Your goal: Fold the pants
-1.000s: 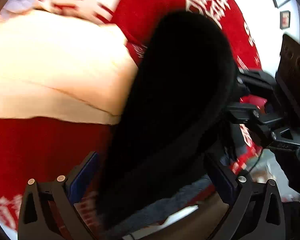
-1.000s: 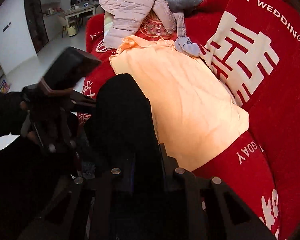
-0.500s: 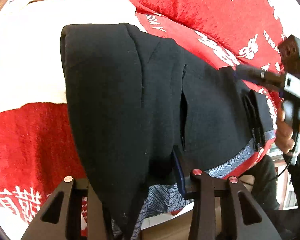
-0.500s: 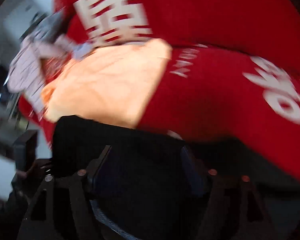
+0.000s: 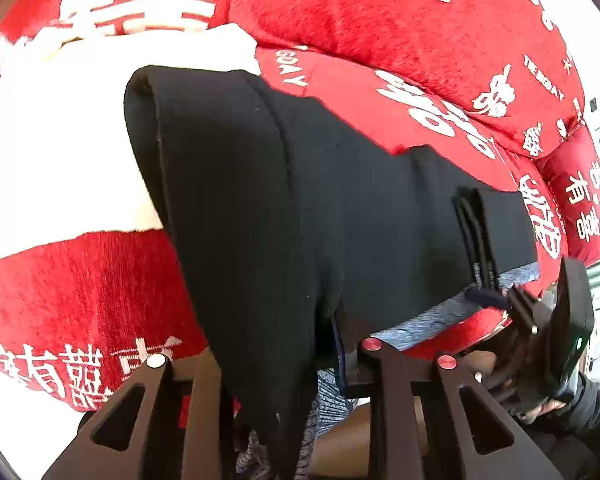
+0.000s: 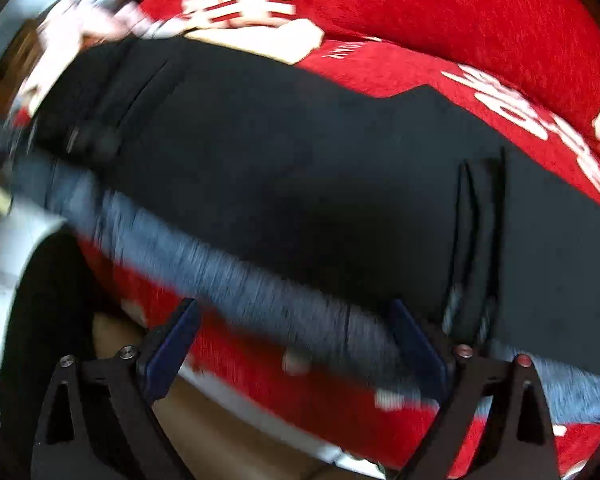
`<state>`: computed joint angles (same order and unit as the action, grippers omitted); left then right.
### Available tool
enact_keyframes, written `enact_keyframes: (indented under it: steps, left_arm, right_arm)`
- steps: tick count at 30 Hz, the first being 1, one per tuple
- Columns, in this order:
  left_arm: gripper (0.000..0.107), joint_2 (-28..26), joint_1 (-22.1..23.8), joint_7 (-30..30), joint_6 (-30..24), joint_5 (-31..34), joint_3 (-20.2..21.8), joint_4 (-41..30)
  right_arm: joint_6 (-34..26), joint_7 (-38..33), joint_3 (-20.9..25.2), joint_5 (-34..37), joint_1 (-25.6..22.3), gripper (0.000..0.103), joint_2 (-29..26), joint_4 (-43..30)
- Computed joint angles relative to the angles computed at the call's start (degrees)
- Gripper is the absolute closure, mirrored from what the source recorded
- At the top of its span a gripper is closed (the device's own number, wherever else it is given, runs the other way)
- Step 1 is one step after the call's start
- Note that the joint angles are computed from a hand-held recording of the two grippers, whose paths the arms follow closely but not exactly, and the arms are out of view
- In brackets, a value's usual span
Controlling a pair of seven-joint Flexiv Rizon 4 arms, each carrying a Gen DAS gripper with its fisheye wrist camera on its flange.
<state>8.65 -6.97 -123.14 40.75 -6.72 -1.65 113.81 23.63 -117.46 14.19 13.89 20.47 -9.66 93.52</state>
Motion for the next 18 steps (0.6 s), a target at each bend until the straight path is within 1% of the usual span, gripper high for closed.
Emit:
enact_keyframes:
  steps: [1, 2, 4, 5, 6, 8, 9, 10, 11, 12, 13, 14, 15, 16, 18]
  left_arm:
    - [0.082, -0.6, 0.1, -0.7, -1.0, 0.9, -0.7, -1.7]
    - [0.082, -1.0, 0.1, -1.1, -2.0, 1.8, -1.1, -3.3]
    - [0.083, -1.8, 0.0, -1.9, -3.9, 3.4, -1.9, -6.5]
    - [0.084, -2.2, -0.2, -2.2, -4.6, 4.0, -2.2, -7.9]
    - [0.084, -2.7, -0.4, -2.5, -5.5, 4.6, -2.6, -9.6]
    - [0.084, -4.1, -1.0, -3.1, -7.2, 5.8, -3.3, -13.3]
    - [0.084, -5.1, -1.4, -3.2, -8.0, 6.5, -3.7, -15.4]
    - [0.084, -6.2, -1.8, -3.4, -9.0, 7.1, -4.2, -17.7]
    - [0.084, -7.6, -2.3, -3.6, -9.8, 7.6, -4.6, -20.1]
    - [0.084, -9.0, -2.8, -3.8, -10.5, 8.0, -4.8, -22.3]
    - [0.084, -10.7, -3.4, -3.9, -11.3, 8.4, -5.1, -24.8]
    - [0.084, -12.7, -4.0, -3.9, -12.3, 8.9, -5.4, -27.8]
    - [0.084, -14.3, -4.7, -3.9, -13.0, 9.2, -5.4, -30.2]
    - [0.084, -16.4, -5.5, -3.8, -14.2, 9.7, -5.6, -33.2]
    - [0.085, -20.3, -7.2, -3.6, -17.0, 10.5, -5.5, -39.3]
  right_arm:
    - [-1.2, -0.6, -0.2, 1.3, -0.6, 0.006, 0.4, -0.7]
    - [-0.9, -1.3, -0.4, 2.4, -1.2, 0.006, 0.9, -1.0]
    - [4.9, -1.8, -1.1, 2.7, -2.2, 0.006, 2.5, 0.0]
    - [8.5, -1.0, -1.7, 1.9, -2.4, 0.006, 2.6, 0.1]
    - [10.5, -0.2, -2.1, 1.1, -2.6, 0.006, 2.4, 0.1]
    - [15.9, 3.8, -3.5, -2.6, -3.0, 0.006, 1.2, -0.2]
    - [19.0, 8.6, -5.0, -7.9, -2.7, 0.006, -0.2, 0.1]
    - [20.6, 12.9, -6.0, -13.1, -2.2, 0.006, -1.4, 0.4]
    - [21.3, 16.5, -7.1, -18.1, -2.0, 0.006, -2.6, 0.8]
    - [19.8, 17.8, -7.7, -21.2, -2.4, 0.006, -3.8, 0.7]
    - [16.1, 16.8, -7.4, -20.9, -3.2, 0.006, -5.6, -0.9]
    - [14.6, 15.5, -6.8, -20.3, -4.0, 0.007, -6.7, -1.3]
    - [16.9, 14.5, -6.1, -19.0, -5.0, 0.005, -6.6, -0.8]
    - [17.9, 14.1, -5.7, -18.5, -5.4, 0.004, -6.5, -0.8]
    - [15.7, 12.7, -5.1, -17.1, -6.3, 0.004, -6.3, -2.6]
